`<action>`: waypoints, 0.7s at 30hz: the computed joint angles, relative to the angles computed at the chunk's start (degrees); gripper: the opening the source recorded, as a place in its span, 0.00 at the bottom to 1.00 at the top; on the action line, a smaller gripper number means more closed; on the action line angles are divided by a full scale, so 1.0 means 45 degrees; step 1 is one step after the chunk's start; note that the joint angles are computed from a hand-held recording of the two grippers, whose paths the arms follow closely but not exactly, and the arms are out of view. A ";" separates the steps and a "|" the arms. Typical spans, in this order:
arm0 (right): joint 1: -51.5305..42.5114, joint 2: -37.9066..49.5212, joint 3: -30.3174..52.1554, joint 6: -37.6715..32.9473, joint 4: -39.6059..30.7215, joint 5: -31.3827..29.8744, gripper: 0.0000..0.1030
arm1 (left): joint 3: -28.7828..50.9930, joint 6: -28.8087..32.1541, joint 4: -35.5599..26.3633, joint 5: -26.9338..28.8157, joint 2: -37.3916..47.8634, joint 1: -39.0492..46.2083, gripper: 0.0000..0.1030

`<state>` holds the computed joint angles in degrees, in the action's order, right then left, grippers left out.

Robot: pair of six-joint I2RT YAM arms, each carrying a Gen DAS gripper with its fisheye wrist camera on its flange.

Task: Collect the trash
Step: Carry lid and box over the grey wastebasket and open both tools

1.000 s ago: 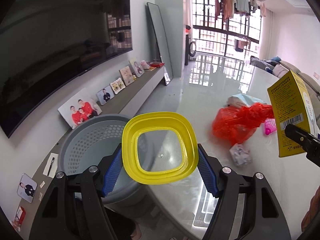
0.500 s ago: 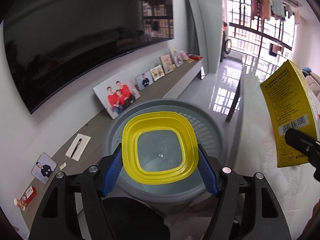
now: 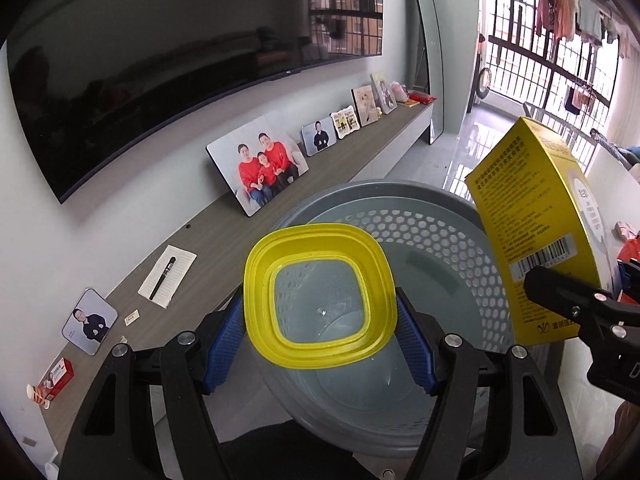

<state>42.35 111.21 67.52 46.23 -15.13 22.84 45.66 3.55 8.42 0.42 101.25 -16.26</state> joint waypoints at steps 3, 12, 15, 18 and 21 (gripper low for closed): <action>0.0065 0.0429 0.0264 0.0135 0.0031 -0.0305 0.61 | 0.0407 -0.0003 0.0019 0.0121 0.0583 0.0084 0.66; -0.0139 0.1192 0.1004 0.0037 -0.0361 -0.0773 0.61 | 0.1108 0.0049 -0.0145 0.0425 0.1656 0.0203 0.67; -0.0254 0.1385 0.1286 -0.0002 -0.0497 -0.0767 0.61 | 0.1208 0.0050 -0.0202 0.0430 0.1711 0.0227 0.67; -0.0262 0.1347 0.1292 0.0012 -0.0603 -0.0647 0.62 | 0.1228 0.0037 -0.0197 0.0412 0.1710 0.0243 0.69; -0.0176 0.1337 0.1225 0.0167 -0.0609 -0.0602 0.65 | 0.1266 0.0044 -0.0235 0.0477 0.1769 0.0292 0.69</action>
<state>41.56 117.22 73.03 46.98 -17.87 20.12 51.36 3.75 7.37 2.57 109.21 -14.95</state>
